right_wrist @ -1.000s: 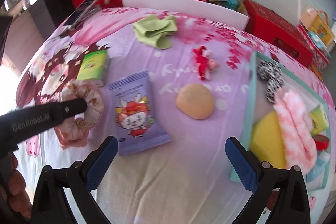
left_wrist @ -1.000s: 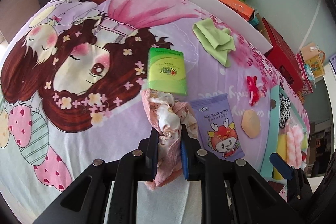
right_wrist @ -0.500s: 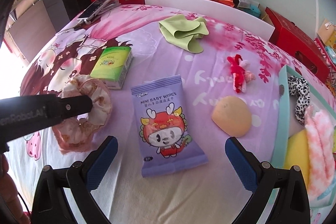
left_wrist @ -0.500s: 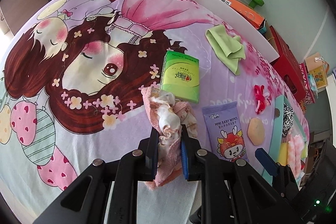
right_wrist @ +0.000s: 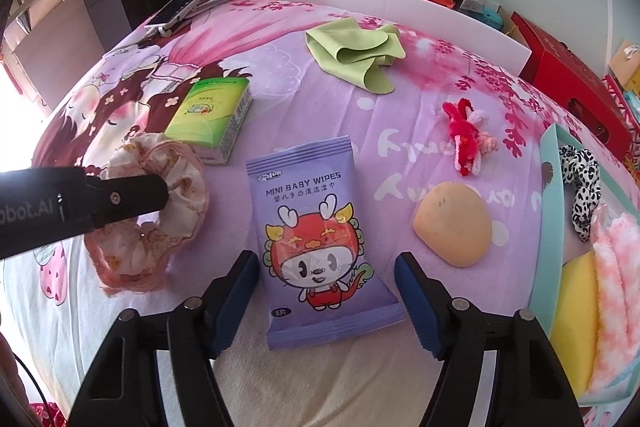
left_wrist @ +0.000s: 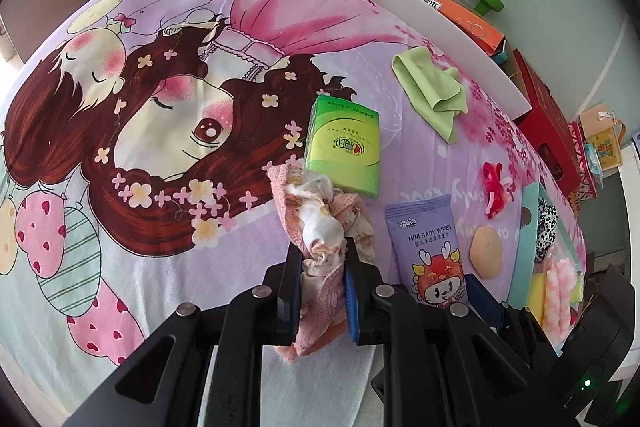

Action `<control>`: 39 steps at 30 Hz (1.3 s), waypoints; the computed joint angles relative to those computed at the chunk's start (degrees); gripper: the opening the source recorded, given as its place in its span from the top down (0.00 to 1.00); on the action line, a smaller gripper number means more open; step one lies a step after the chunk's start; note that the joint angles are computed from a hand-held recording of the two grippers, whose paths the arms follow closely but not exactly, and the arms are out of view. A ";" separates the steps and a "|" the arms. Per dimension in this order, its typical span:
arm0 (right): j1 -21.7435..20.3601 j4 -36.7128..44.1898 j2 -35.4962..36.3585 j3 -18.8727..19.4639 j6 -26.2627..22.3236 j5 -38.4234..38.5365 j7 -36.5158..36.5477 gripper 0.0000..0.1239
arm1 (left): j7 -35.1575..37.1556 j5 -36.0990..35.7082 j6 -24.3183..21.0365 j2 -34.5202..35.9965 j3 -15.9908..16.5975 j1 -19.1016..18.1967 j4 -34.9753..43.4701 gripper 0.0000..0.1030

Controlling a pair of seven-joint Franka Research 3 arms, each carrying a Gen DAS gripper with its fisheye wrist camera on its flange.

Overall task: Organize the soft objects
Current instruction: 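Grasp the purple baby wipes pack with the right tool while the left tool lifts the scrunchie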

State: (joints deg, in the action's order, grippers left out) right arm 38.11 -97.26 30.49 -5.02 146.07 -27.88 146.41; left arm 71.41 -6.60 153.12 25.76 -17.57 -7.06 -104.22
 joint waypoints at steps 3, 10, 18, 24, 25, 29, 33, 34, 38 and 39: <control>-0.15 -0.12 -0.06 0.18 0.18 0.49 -0.14 0.44 | -0.06 0.11 -0.14 0.16 0.02 -0.07 0.21 0.82; -0.56 -0.64 -0.60 0.42 0.36 1.61 -0.01 0.54 | 0.52 0.15 -0.46 0.57 -0.25 -0.06 0.70 0.82; -0.79 -1.04 -1.04 0.61 0.41 2.58 -0.16 0.55 | 0.56 0.00 0.64 0.36 -0.31 -0.02 0.38 0.82; -0.74 -1.35 -1.41 0.61 0.26 2.63 0.22 0.55 | 1.74 -0.94 3.49 -0.96 -1.08 0.71 -1.11 0.82; -0.66 -1.49 -1.57 0.53 0.26 2.51 0.50 0.55 | 1.91 -1.12 4.04 -1.28 -1.19 0.83 -1.43 0.82; -0.12 -2.62 -2.71 -0.02 0.89 1.08 2.41 0.55 | 3.30 -2.31 6.58 -2.40 -2.11 1.68 -2.63 0.82; 0.63 -4.03 -4.50 -0.66 1.29 -1.88 5.62 0.55 | 5.04 -3.88 9.72 -4.09 -3.28 2.53 -4.27 0.82; 0.87 -4.62 -5.22 -0.88 1.37 -2.99 6.77 0.55 | 5.38 -4.19 10.63 -4.51 -3.50 2.63 -4.63 0.82; 0.54 -6.64 -7.60 -0.61 1.94 -6.49 10.42 0.55 | 6.48 -5.24 13.44 -5.95 -4.30 3.14 -5.99 0.82; 0.29 -6.96 -8.04 -0.37 1.91 -7.07 11.08 0.55 | 6.81 -5.47 13.87 -6.23 -4.54 3.30 -6.22 0.82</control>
State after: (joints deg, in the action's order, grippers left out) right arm 38.39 -104.22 22.46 -5.40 147.99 -34.95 157.49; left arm 78.22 -12.07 166.99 19.53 -22.11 -3.75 -110.44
